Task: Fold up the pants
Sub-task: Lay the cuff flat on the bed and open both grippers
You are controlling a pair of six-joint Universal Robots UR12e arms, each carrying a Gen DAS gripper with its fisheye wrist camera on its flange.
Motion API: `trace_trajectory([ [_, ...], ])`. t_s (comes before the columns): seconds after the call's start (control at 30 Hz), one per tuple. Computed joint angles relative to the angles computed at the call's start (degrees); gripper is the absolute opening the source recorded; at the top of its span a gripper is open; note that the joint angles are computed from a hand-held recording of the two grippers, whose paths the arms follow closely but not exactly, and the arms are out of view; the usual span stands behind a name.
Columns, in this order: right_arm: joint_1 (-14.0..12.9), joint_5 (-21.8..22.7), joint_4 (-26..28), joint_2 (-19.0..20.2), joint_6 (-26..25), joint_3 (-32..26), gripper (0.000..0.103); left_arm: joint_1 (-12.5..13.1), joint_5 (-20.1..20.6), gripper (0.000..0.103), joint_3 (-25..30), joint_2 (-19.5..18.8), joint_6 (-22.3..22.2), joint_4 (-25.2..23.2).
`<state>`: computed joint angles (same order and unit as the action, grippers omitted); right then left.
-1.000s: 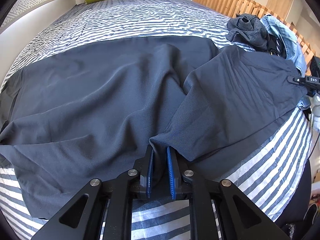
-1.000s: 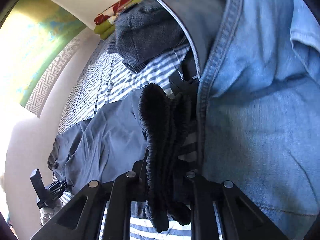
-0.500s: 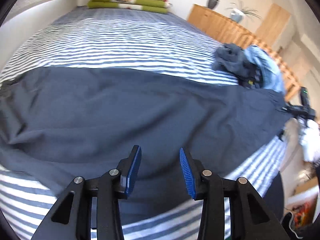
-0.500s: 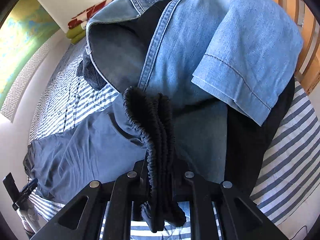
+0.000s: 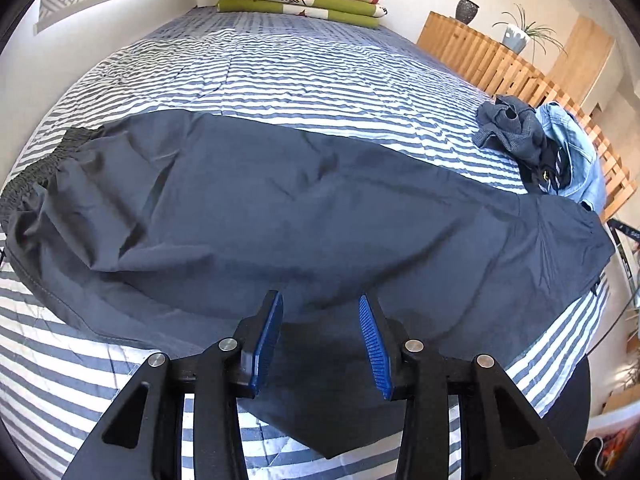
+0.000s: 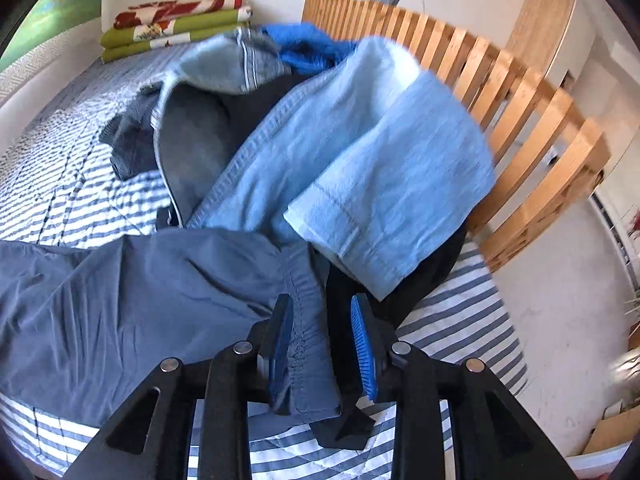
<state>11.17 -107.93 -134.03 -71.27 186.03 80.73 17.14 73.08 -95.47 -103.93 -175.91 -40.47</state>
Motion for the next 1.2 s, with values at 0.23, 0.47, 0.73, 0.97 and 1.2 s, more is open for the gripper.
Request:
trace_trajectory([
  [0.23,4.24,9.38,-4.53,0.39,-10.95,0.20,0.028,-1.21,3.26,0.043,0.20,-0.51,1.42,-2.73],
  [0.47,6.02,13.78,5.70,6.84,-12.36,-5.45,0.028,-1.05,2.93,0.043,0.42,-0.55,0.32,0.20],
  [0.73,1.73,21.66,3.32,4.74,-1.69,0.46,0.028,-5.33,-4.07,0.043,14.38,-9.08,5.08,-12.18],
  [0.97,0.58,25.66,-3.32,3.67,0.85,4.58,0.029,-5.68,-10.83,0.030,21.81,-16.79,-6.93,-16.28],
  [1.2,0.33,26.84,-5.08,3.45,-1.50,5.50,0.029,-4.52,-1.29,0.039,14.68,-10.71,-7.13,-9.24],
])
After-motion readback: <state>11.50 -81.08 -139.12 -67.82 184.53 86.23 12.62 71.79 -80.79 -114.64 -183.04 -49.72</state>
